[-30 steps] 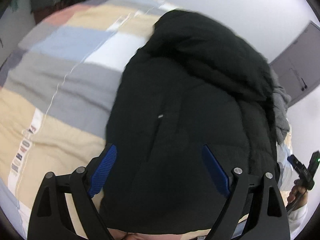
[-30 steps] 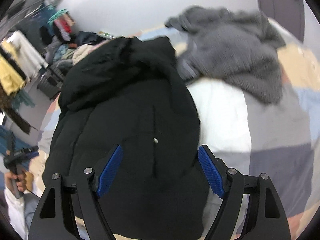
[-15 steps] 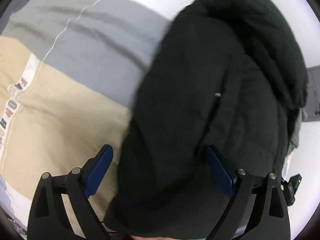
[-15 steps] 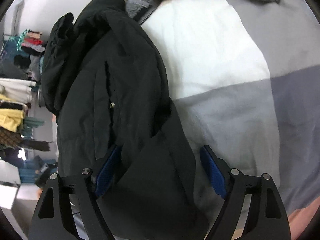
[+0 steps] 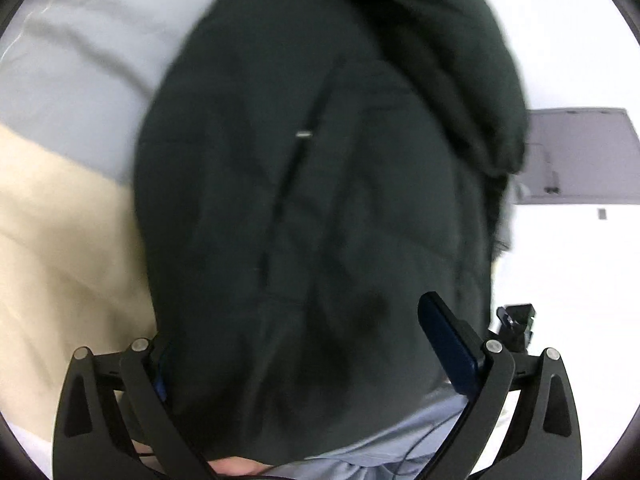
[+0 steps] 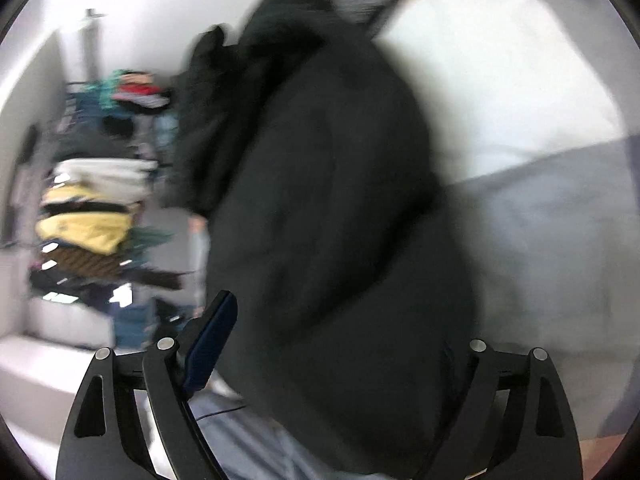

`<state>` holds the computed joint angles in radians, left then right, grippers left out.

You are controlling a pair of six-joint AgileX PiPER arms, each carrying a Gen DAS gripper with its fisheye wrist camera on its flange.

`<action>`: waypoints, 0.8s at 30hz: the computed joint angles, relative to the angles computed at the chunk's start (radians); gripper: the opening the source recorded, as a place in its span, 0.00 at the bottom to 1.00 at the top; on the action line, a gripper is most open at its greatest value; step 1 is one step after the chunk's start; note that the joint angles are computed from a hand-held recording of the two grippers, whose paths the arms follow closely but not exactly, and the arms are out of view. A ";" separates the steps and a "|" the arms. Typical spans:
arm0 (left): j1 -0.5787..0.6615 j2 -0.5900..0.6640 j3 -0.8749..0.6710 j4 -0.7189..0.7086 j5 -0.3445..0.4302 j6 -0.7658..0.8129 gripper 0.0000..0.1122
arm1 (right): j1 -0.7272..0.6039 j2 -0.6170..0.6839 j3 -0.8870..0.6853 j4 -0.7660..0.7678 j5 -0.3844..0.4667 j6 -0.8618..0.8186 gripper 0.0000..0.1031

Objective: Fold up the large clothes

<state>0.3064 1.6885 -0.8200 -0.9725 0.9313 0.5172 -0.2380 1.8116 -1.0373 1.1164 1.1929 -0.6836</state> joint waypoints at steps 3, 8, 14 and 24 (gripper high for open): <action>-0.018 -0.016 0.008 0.023 -0.032 -0.041 0.87 | 0.025 -0.037 -0.001 -0.009 -0.010 -0.027 0.89; -0.056 0.026 -0.034 0.147 -0.072 -0.186 0.85 | 0.111 -0.013 -0.048 -0.225 -0.118 0.162 0.90; -0.063 0.044 -0.065 0.147 -0.048 -0.180 0.81 | 0.168 0.039 -0.096 -0.306 -0.108 0.223 0.91; -0.094 -0.003 -0.047 0.008 -0.042 -0.034 0.42 | 0.256 -0.079 -0.043 -0.255 -0.158 0.078 0.35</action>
